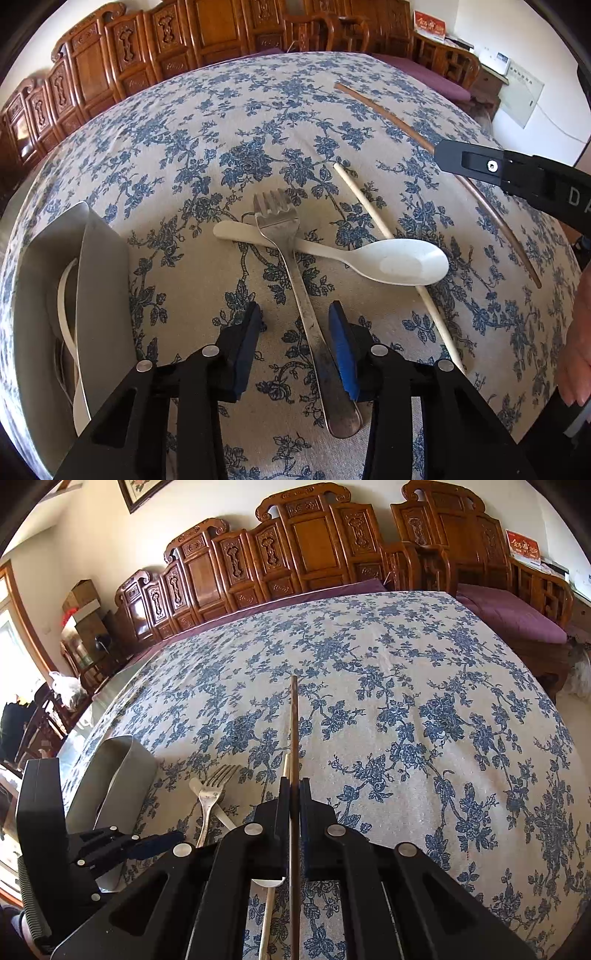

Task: Organize utensils
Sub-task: 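Grasp a steel fork with the left tool while the right tool holds the chopstick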

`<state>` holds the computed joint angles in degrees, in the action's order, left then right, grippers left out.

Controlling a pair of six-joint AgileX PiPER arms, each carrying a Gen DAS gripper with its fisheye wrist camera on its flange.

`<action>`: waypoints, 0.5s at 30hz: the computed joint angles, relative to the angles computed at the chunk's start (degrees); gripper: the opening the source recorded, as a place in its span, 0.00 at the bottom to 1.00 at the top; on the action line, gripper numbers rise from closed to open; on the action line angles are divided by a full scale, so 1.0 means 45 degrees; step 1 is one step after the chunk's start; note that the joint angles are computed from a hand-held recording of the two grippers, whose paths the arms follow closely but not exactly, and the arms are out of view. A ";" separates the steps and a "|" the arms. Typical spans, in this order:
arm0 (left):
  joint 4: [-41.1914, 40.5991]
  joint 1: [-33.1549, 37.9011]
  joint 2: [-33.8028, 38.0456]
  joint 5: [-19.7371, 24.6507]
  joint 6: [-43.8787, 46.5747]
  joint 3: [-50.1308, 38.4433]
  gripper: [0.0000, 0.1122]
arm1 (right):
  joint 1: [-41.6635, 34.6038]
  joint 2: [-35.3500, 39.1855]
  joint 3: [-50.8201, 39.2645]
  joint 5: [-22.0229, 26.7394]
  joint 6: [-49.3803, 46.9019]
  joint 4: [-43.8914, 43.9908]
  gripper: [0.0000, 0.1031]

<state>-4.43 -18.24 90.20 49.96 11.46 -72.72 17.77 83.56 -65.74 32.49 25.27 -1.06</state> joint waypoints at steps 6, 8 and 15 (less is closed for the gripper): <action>-0.0208 0.0096 0.0235 0.0316 0.0341 -0.0351 0.13 | 0.0079 0.0036 -0.0042 0.0075 0.0075 -0.0072 0.06; -0.0001 -0.0016 0.0307 0.0441 0.0404 -0.0485 0.09 | 0.0119 0.0071 -0.0060 0.0118 0.0122 -0.0153 0.06; -0.0042 0.0424 -0.0072 0.0745 0.1023 -0.0212 0.06 | 0.0202 0.0142 -0.0115 0.0165 0.0057 -0.0143 0.06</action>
